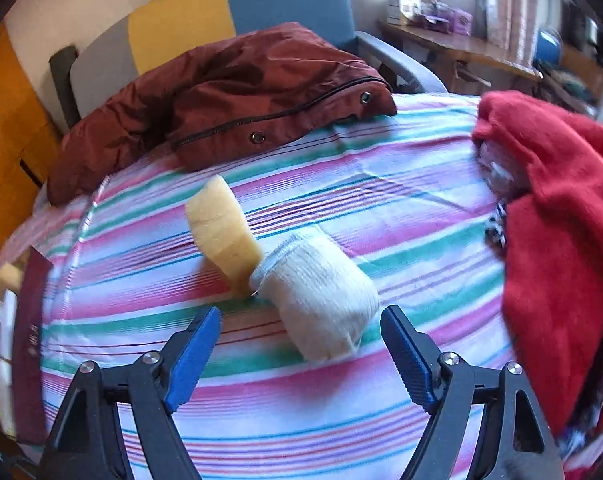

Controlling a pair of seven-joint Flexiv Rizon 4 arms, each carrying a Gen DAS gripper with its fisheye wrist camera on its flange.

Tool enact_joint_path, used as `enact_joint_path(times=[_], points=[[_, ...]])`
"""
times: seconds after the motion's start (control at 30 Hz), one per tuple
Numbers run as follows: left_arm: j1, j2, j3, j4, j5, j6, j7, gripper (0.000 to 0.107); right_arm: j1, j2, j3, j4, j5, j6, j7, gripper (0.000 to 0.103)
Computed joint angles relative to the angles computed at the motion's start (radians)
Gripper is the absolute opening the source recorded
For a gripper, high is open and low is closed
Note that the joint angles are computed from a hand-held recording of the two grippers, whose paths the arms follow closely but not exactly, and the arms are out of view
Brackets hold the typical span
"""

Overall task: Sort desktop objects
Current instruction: 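Move both open grippers toward the yellow sponge and white sock, then grasp the white knit sock with the right gripper while the left grasps the yellow sponge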

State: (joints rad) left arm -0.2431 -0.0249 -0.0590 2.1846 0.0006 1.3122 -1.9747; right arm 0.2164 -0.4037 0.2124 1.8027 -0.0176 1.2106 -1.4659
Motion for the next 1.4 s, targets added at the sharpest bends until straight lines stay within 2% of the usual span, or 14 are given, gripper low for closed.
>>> enact_joint_path(times=[0.1,0.2,0.27,0.3,0.5,0.63,0.8,1.03,1.2,1.4], points=[[0.000,-0.040,-0.013,-0.028,-0.050,-0.003,0.044,0.064,0.021,-0.023,-0.029,-0.003,-0.058,0.017,-0.009,0.083],[-0.004,-0.085,-0.020,-0.067,-0.080,-0.012,0.074,0.064,0.009,-0.046,-0.019,-0.025,-0.058,0.009,-0.028,0.082],[-0.009,-0.116,-0.022,-0.097,-0.091,-0.019,0.092,0.064,0.005,-0.061,-0.016,-0.038,-0.059,0.002,-0.040,0.079],[-0.012,-0.129,-0.020,-0.112,-0.089,-0.026,0.094,0.064,0.006,-0.065,-0.016,-0.043,-0.062,-0.003,-0.044,0.072],[-0.021,-0.211,-0.035,-0.196,-0.148,-0.045,0.153,0.064,0.016,-0.078,-0.023,-0.059,-0.081,-0.027,-0.057,0.067],[0.004,-0.270,-0.097,-0.244,-0.283,-0.054,0.250,0.064,0.025,-0.065,-0.033,-0.060,-0.098,-0.063,-0.052,0.062],[0.003,-0.360,-0.133,-0.342,-0.387,-0.087,0.290,0.064,0.019,-0.043,-0.044,-0.058,-0.091,-0.058,-0.021,0.062],[-0.043,-0.496,-0.098,-0.532,-0.386,-0.178,0.186,0.064,0.000,-0.024,-0.048,-0.057,-0.080,-0.058,0.009,0.062],[-0.092,-0.602,-0.032,-0.714,-0.300,-0.289,0.045,0.067,-0.018,-0.021,-0.034,-0.067,-0.048,-0.062,0.002,0.062],[-0.106,-0.693,-0.008,-0.852,-0.237,-0.401,-0.062,0.068,-0.022,-0.011,-0.032,-0.062,-0.030,-0.042,-0.008,0.062]])
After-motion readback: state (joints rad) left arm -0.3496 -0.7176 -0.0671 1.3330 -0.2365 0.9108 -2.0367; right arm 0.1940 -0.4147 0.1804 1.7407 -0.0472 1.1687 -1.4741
